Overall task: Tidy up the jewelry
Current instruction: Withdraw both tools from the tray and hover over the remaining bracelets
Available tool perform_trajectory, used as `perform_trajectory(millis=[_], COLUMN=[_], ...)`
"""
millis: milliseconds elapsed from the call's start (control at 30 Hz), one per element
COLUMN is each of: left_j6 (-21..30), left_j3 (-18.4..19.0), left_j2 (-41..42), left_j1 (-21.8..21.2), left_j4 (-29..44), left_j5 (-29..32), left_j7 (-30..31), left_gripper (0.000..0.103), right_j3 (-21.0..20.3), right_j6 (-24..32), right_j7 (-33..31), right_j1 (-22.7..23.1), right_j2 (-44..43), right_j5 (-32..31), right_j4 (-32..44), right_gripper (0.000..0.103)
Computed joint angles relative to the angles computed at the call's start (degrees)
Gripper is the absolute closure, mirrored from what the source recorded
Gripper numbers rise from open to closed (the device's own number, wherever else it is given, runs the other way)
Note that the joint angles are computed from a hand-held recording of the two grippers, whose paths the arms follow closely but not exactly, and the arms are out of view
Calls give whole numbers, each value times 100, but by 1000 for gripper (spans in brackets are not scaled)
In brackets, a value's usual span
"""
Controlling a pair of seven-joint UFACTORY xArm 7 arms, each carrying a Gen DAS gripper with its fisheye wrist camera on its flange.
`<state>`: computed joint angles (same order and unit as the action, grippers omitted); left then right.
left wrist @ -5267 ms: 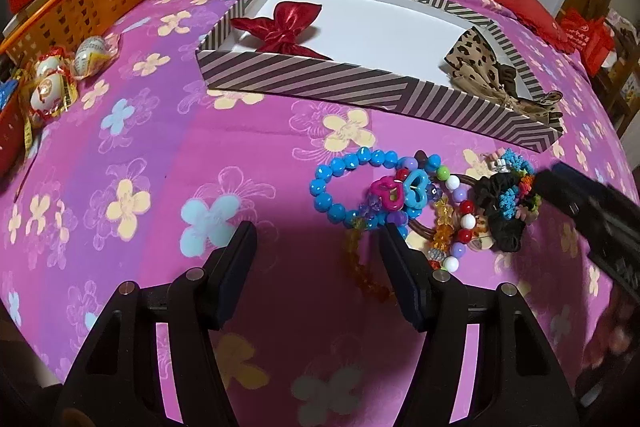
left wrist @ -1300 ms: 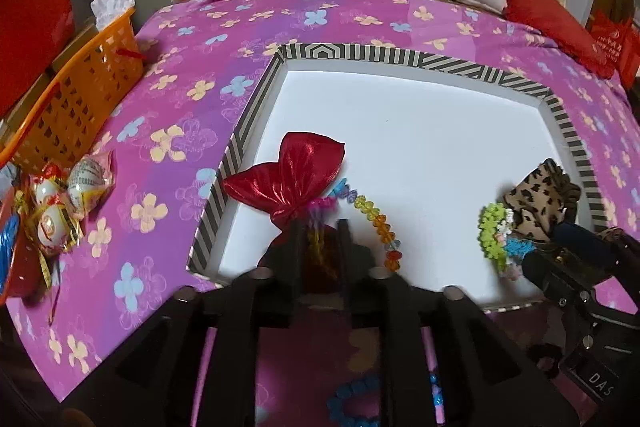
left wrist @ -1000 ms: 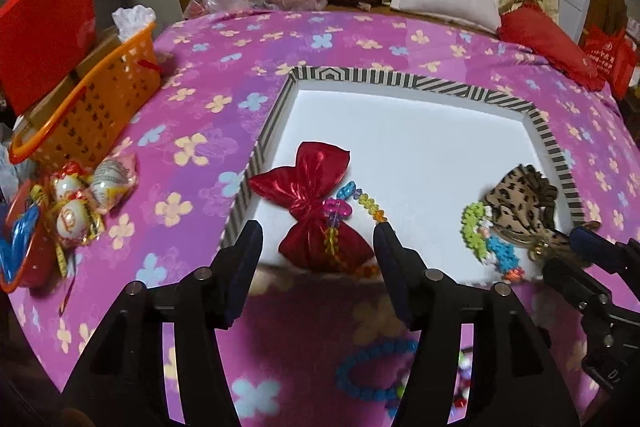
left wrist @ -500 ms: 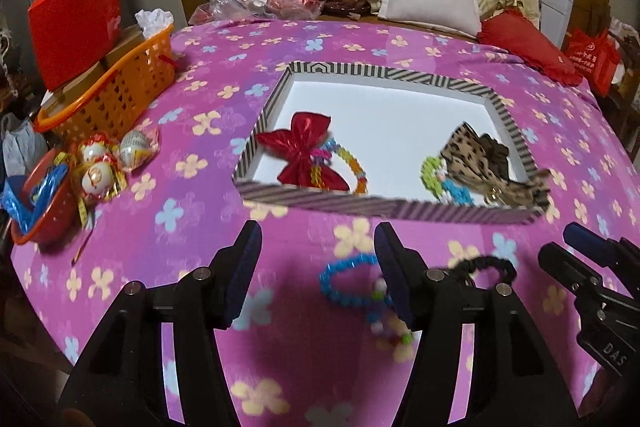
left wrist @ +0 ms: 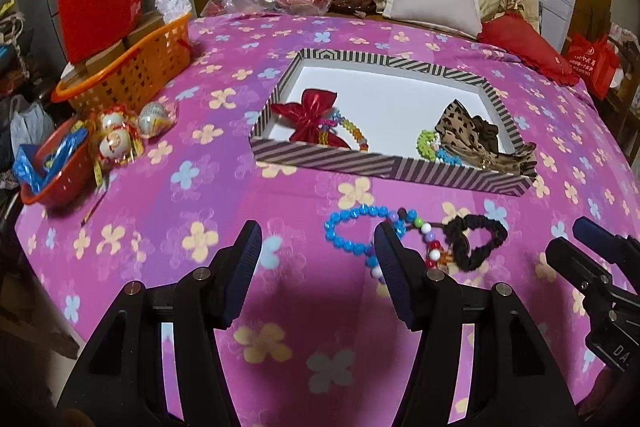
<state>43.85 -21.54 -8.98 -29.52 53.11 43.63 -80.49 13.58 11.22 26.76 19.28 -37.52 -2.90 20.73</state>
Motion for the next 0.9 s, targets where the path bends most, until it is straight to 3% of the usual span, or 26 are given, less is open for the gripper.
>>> perform_trajectory(millis=[900], left_j6=[-87], left_j3=[-103], left_j2=[-210], left_j1=[-51], left_j4=[-433], left_j5=[-272], left_j7=[-128], left_gripper=[44], right_j3=[-64], right_j6=[274], right_j7=[-49], right_j1=[181], right_j2=[-198], right_j5=[41], right_j4=[-260], right_gripper=[42])
